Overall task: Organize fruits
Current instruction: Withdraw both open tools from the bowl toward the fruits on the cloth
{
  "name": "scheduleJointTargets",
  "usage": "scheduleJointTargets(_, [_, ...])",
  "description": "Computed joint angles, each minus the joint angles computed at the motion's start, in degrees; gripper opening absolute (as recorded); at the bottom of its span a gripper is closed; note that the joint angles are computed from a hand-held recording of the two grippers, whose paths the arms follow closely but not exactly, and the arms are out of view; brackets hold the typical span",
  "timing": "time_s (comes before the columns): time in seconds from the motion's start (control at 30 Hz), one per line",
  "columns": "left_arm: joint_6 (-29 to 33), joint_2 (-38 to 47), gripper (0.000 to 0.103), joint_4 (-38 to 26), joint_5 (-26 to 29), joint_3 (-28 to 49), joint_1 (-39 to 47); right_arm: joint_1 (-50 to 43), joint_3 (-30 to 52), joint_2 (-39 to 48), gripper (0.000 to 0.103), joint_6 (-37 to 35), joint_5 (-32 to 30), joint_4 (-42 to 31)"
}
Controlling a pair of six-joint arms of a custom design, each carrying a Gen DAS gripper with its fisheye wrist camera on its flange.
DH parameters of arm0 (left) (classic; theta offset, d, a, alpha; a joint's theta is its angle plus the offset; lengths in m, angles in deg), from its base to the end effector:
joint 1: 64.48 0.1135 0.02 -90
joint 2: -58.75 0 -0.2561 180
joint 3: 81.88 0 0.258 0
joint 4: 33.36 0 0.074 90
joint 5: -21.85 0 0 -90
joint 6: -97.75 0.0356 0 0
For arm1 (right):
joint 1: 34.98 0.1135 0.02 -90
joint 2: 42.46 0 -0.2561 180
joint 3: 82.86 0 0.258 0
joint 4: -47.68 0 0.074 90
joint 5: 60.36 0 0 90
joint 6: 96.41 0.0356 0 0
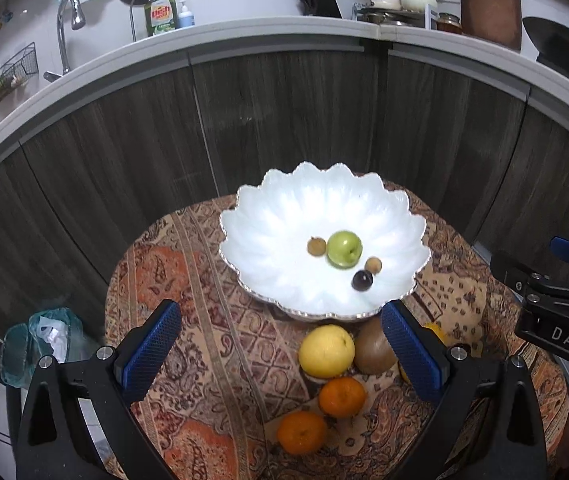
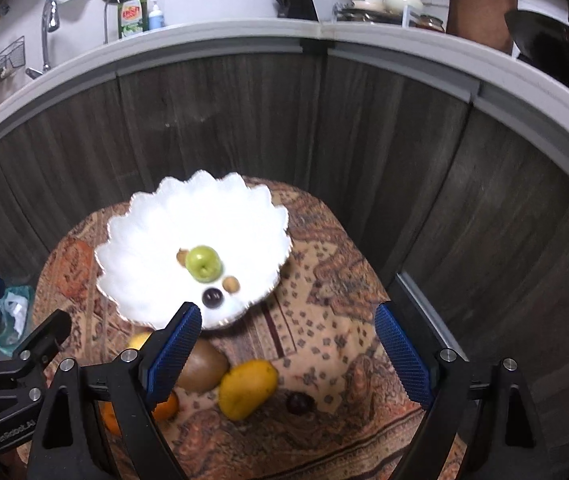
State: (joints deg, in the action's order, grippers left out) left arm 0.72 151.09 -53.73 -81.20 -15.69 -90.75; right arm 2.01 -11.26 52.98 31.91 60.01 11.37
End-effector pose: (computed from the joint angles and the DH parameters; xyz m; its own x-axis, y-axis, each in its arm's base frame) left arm 0.3056 -0.1419 0.1768 -0.6815 0.2034 -0.7030 0.2100 0.9745 0.0784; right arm 0.2763 0.1856 0.1733 -0.7408 0.1118 -0.6624 0.1800 0.9830 -0.0354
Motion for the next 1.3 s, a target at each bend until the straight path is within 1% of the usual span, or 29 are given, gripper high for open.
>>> scheduleJointTargets(0.3, [-0.45, -0.62, 0.102, 3.04, -1.86, -5.03, -0.89, 1.10, -4.14, 1.94, 0.089, 1.59, -2.64, 3.62])
scheduleJointTargets(0.53, [-2.16, 0.09, 0.102, 4.59, -1.87, -8.62, -0.11, 2.75, -4.36, 6.11, 0.089, 2.01, -4.53, 6.69])
scheduleJointTargets(0.63, [-2.45, 0.42, 0.102, 6.20, -2.73, -10.37, -0.24, 2.95, -4.64, 7.85, 0.089, 2.47, -5.37, 7.95])
scheduleJointTargets(0.9, [-2.66, 2.40, 0.101, 10.12, -1.74, -13.59, 0.67, 3.93, -5.23, 11.37, 0.089, 2.61, -7.19, 10.36])
scheduleJointTargets(1.2, [-2.80, 7.24, 0.095, 13.26, 1.15, -14.44, 1.32, 4.83, -4.93, 13.71, 0.089, 2.78, -7.23, 11.27])
scheduleJointTargets(1.3, [-2.34, 9.14, 0.088, 13.24, 2.26, -13.77, 1.53, 5.00, -4.92, 14.23, 0.089, 3.08, -7.17, 11.47])
